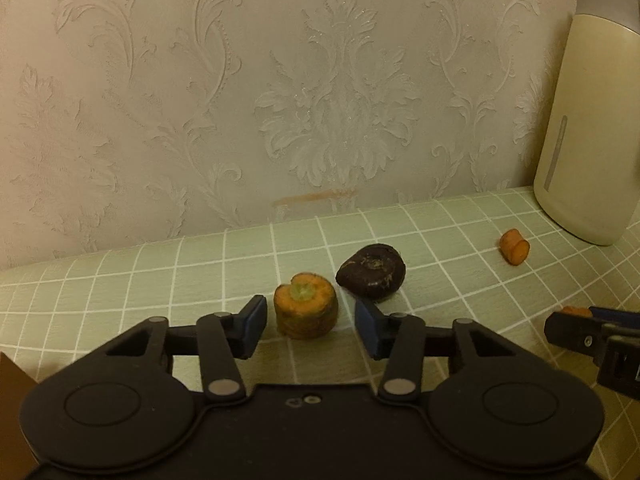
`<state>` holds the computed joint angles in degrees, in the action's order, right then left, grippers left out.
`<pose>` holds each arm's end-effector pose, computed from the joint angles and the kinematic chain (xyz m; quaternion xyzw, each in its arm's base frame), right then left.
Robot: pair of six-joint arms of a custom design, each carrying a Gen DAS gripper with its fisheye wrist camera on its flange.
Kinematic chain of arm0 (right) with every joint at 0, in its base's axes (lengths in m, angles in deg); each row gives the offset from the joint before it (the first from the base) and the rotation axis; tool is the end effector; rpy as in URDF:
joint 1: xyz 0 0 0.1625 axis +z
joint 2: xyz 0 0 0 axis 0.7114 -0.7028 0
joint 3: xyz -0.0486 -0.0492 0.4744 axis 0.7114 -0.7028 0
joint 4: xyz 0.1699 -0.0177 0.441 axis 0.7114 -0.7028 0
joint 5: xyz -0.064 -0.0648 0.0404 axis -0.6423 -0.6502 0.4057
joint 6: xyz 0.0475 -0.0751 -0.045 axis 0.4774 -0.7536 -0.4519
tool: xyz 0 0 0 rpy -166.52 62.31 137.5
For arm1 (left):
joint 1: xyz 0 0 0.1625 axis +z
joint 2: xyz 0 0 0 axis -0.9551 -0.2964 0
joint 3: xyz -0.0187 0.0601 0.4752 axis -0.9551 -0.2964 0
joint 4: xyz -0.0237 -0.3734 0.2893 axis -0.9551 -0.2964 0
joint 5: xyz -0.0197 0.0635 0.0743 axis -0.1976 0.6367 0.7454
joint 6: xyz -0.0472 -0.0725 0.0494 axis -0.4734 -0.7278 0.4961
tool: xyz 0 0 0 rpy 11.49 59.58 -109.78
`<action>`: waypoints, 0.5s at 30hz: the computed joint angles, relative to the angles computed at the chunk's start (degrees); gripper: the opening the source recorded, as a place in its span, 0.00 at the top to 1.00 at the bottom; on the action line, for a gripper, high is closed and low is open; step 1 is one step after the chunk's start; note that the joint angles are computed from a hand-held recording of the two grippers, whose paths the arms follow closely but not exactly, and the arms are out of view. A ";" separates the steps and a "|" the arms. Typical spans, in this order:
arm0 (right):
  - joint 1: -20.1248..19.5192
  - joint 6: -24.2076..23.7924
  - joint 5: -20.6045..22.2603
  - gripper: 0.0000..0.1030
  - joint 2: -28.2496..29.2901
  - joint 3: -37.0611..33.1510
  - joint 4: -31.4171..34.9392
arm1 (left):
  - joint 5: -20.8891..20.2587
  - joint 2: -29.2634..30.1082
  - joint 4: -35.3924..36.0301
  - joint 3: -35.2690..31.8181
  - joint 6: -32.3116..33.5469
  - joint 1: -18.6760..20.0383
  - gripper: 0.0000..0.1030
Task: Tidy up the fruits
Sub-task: 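Grasp the round carrot slice with the left tool while the right tool grasps a carrot piece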
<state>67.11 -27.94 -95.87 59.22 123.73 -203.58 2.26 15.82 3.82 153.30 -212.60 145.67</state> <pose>0.3199 -0.5764 -0.0879 0.1189 -0.8808 0.3941 0.2339 0.0136 -0.6258 0.2588 0.2120 0.8213 -0.3898 0.3587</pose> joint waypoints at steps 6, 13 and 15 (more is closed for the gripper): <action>0.21 0.82 -1.68 0.67 0.17 -0.87 2.13 | 0.58 0.69 -0.39 -0.88 0.47 0.53 0.65; 0.05 -0.17 -0.55 0.70 0.23 -0.94 2.45 | 1.06 -0.20 -1.91 0.66 0.47 0.59 0.76; 0.05 -0.74 -0.54 0.71 0.11 -0.84 2.66 | 0.75 -0.64 -2.24 1.41 0.68 0.38 0.76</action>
<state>67.16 -28.69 -96.41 59.33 122.89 -200.92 3.01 15.18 1.58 154.71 -211.92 146.05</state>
